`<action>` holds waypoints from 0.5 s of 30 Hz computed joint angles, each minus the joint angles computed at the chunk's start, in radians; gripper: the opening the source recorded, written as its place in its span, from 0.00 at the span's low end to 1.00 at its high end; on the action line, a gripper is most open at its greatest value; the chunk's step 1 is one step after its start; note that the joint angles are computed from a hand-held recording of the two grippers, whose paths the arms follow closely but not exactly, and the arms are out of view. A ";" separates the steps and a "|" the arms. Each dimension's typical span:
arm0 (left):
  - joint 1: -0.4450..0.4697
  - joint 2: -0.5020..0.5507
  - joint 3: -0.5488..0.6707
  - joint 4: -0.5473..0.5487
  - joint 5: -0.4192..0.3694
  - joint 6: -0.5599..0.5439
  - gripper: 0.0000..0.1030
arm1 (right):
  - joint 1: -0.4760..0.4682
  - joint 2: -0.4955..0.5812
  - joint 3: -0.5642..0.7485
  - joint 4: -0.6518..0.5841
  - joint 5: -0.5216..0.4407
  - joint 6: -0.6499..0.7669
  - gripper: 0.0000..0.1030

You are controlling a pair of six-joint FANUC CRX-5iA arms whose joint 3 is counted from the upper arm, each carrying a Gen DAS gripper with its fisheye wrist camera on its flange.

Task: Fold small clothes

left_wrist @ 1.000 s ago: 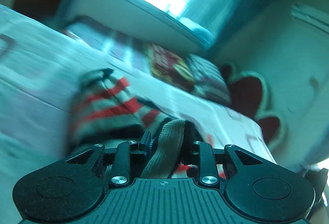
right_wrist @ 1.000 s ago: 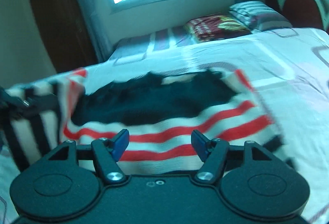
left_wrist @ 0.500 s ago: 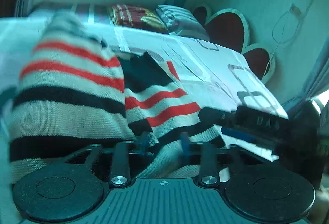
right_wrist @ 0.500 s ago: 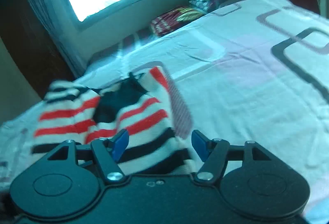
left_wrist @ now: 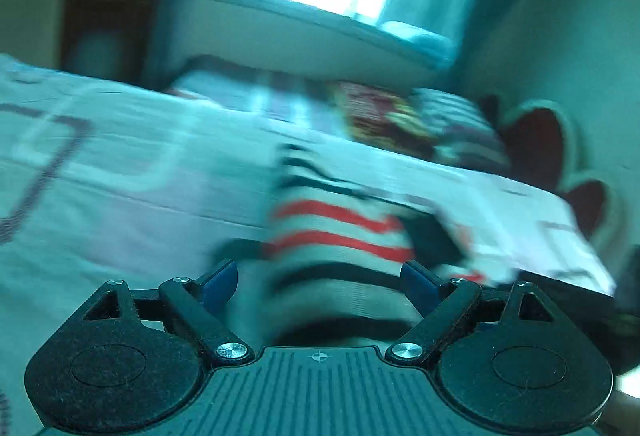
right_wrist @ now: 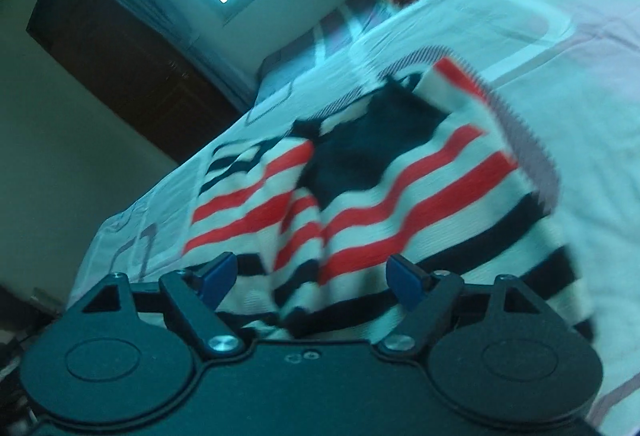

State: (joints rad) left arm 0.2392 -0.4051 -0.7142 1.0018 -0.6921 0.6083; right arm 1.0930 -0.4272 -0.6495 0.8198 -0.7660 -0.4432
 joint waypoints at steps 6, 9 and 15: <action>-0.027 0.066 0.022 -0.169 0.124 0.108 0.86 | -0.013 0.087 0.070 -0.014 0.029 0.096 0.81; -0.062 0.076 0.010 -0.152 0.169 0.109 0.85 | -0.007 0.136 0.132 -0.078 0.015 0.246 0.66; -0.062 0.082 0.007 -0.078 0.161 0.090 0.86 | 0.009 0.135 0.104 0.060 -0.012 0.208 0.18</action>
State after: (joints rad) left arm 0.1770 -0.3232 -0.7071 0.9237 -0.5316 0.6982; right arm 1.1022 -0.2919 -0.5459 0.8794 -0.7775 -0.2355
